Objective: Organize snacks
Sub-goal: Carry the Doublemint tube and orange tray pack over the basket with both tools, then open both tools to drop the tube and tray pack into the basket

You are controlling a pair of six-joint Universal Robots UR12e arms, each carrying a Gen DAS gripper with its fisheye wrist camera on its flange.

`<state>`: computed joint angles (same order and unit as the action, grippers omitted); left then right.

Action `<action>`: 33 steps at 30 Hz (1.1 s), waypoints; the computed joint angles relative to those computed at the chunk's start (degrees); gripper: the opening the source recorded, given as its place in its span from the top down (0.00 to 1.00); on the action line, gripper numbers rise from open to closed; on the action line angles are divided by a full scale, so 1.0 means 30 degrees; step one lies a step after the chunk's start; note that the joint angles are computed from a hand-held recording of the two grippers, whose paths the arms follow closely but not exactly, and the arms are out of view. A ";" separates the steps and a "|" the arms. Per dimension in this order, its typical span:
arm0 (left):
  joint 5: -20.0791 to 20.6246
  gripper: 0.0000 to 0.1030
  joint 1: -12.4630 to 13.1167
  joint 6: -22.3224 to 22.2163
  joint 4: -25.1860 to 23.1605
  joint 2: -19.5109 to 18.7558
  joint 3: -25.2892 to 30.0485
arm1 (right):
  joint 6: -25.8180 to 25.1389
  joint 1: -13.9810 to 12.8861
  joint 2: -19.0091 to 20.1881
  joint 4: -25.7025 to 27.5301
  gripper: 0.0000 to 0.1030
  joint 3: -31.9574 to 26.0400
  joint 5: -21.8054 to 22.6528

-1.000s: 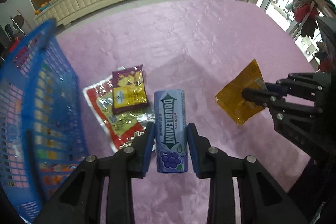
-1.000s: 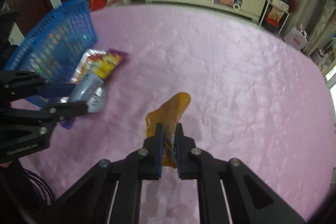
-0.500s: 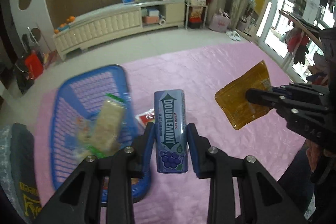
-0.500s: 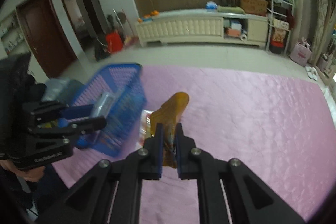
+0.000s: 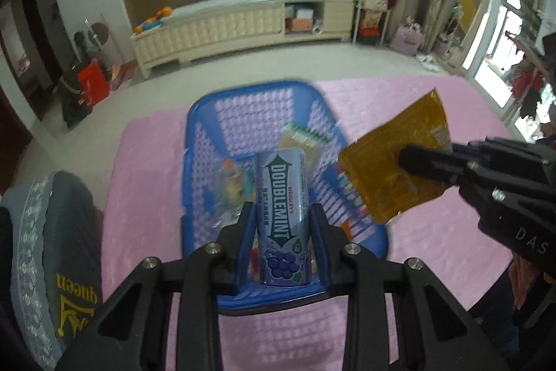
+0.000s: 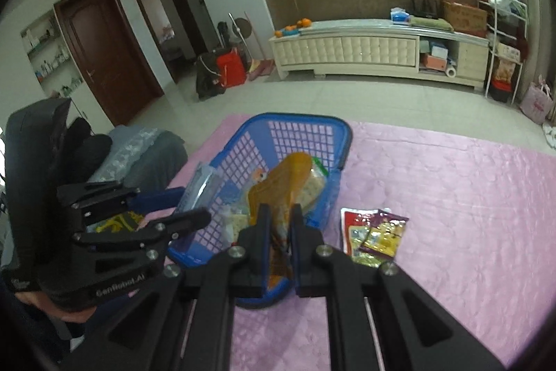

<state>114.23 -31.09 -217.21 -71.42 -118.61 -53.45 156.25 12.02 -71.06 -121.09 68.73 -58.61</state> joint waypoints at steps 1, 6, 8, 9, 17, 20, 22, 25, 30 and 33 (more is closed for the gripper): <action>0.0023 0.72 0.0065 -0.0024 -0.0401 0.0151 -0.0217 | 0.0292 0.0115 0.0082 -0.0132 0.87 0.0011 -0.0166; -0.0057 0.72 0.0336 -0.0997 -0.1196 0.0555 -0.1119 | -0.0153 0.0499 0.0226 0.0394 0.87 0.0194 -0.0297; -0.0215 0.72 0.0472 -0.1702 -0.1350 0.0700 -0.1436 | -0.0783 0.0778 0.0318 0.0352 0.87 0.0239 -0.1094; -0.0388 0.72 0.0533 -0.1894 -0.0931 0.0839 -0.1764 | -0.0820 0.0839 0.0385 0.0431 0.87 0.0233 -0.1159; -0.0441 0.72 0.0517 -0.1504 -0.1735 0.0322 -0.1118 | -0.1032 0.0778 0.0481 0.0877 0.87 0.0368 -0.1879; -0.0556 0.72 0.0565 -0.1403 -0.1884 0.0221 -0.0952 | -0.1117 0.0698 0.0572 0.1392 0.87 0.0207 -0.2056; -0.0551 0.72 0.0577 -0.1323 -0.2029 0.0137 -0.0794 | -0.1184 0.0647 0.0584 0.1432 0.87 0.0238 -0.1923; -0.0494 0.72 0.0544 -0.1253 -0.2330 0.0081 -0.0660 | -0.1134 0.0570 0.0513 0.1190 0.87 0.0409 -0.1698; -0.0507 0.72 0.0530 -0.1241 -0.2190 0.0123 -0.0720 | -0.1476 0.0729 0.0525 0.1250 0.80 0.0339 -0.1993; -0.0504 0.71 0.0537 -0.1208 -0.2284 0.0135 -0.0685 | -0.1487 0.0672 0.0528 0.1395 0.73 0.0318 -0.1635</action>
<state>112.72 -29.48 -220.84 -78.27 -118.20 -55.51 151.79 14.04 -69.47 -116.91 69.69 -63.51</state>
